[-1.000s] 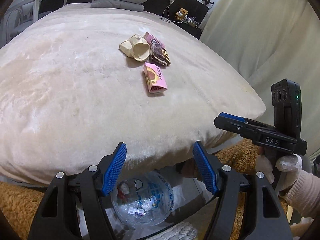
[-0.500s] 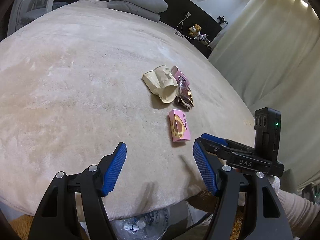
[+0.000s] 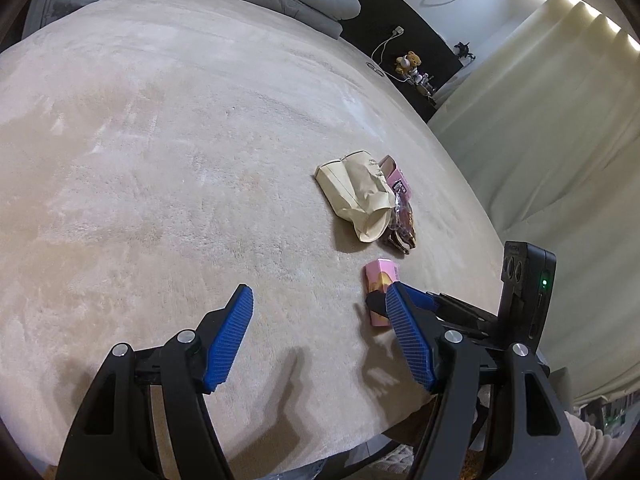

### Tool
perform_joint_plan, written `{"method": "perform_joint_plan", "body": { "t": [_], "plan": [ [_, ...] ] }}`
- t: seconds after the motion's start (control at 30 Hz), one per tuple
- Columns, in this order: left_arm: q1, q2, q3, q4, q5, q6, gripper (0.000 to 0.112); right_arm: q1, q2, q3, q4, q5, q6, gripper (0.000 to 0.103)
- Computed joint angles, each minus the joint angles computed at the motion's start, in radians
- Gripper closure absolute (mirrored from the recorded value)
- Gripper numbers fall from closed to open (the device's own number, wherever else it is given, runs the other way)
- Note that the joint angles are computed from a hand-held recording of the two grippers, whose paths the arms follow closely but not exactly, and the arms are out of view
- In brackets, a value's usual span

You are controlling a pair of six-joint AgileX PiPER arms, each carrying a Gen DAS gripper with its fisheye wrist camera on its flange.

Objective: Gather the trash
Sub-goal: 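Grasp the pink snack box with the right gripper while the left grasps the tan paper bag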

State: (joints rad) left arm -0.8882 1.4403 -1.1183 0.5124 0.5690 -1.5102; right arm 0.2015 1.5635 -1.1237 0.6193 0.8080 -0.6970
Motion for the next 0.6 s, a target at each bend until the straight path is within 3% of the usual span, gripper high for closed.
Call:
{"method": "perform_joint_plan", "body": {
  "t": [0.33,0.6],
  "plan": [
    [0.069,0.032,-0.016,-0.109,-0.051,0.114,0.044,-0.048,-0.041,0.032,0.058,0.012,-0.077,0.061],
    [0.174,0.107,-0.051,-0.428,-0.183,0.416,0.044,-0.130,-0.087,0.060,0.130,0.070,-0.178,0.062]
  ]
}}
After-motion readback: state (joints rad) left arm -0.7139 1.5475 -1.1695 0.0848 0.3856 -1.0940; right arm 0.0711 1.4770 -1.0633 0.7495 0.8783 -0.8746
